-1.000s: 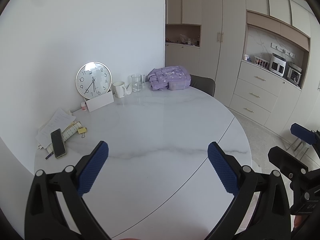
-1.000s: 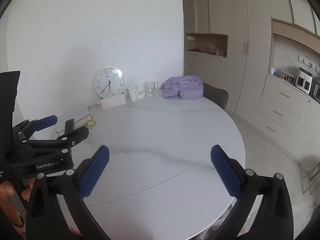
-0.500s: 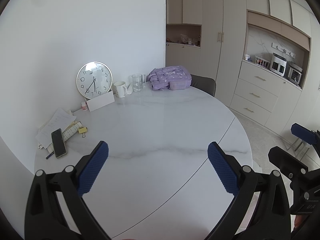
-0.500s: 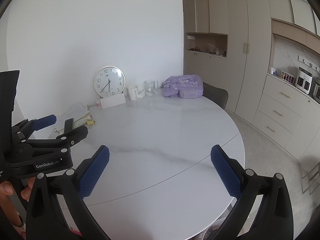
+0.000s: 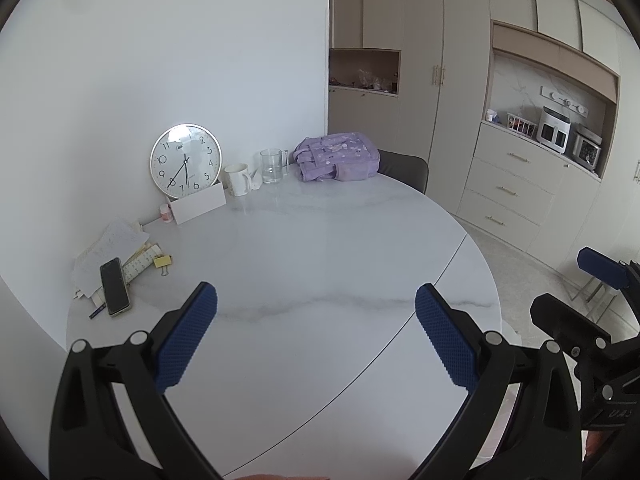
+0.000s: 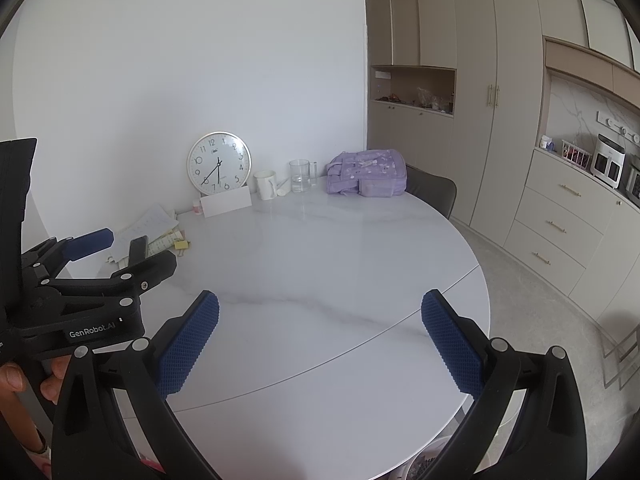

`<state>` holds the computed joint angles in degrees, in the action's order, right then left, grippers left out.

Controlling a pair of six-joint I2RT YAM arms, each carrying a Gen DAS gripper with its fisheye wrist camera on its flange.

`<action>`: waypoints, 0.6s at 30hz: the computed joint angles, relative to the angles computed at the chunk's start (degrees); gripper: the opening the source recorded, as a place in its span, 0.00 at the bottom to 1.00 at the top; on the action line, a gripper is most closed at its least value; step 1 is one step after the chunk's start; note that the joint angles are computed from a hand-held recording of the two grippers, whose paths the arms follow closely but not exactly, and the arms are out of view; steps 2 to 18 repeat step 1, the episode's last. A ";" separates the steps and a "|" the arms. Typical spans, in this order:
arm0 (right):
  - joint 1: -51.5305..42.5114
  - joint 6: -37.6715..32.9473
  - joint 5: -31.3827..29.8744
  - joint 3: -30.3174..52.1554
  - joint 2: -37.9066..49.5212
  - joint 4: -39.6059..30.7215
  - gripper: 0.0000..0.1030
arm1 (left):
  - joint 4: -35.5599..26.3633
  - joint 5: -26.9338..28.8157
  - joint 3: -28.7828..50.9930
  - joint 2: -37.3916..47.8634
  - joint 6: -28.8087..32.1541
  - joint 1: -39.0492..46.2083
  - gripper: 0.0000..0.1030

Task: Collect trash

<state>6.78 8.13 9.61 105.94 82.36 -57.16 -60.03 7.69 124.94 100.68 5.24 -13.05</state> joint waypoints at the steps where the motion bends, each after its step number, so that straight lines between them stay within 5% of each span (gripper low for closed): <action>1: -0.04 -0.03 -0.08 -0.05 -0.07 0.00 0.98 | -0.16 0.08 0.18 0.08 0.01 0.03 0.92; 18: -0.04 -0.03 -0.08 -0.05 -0.07 0.00 0.98 | -0.16 0.08 0.18 0.08 0.01 0.03 0.92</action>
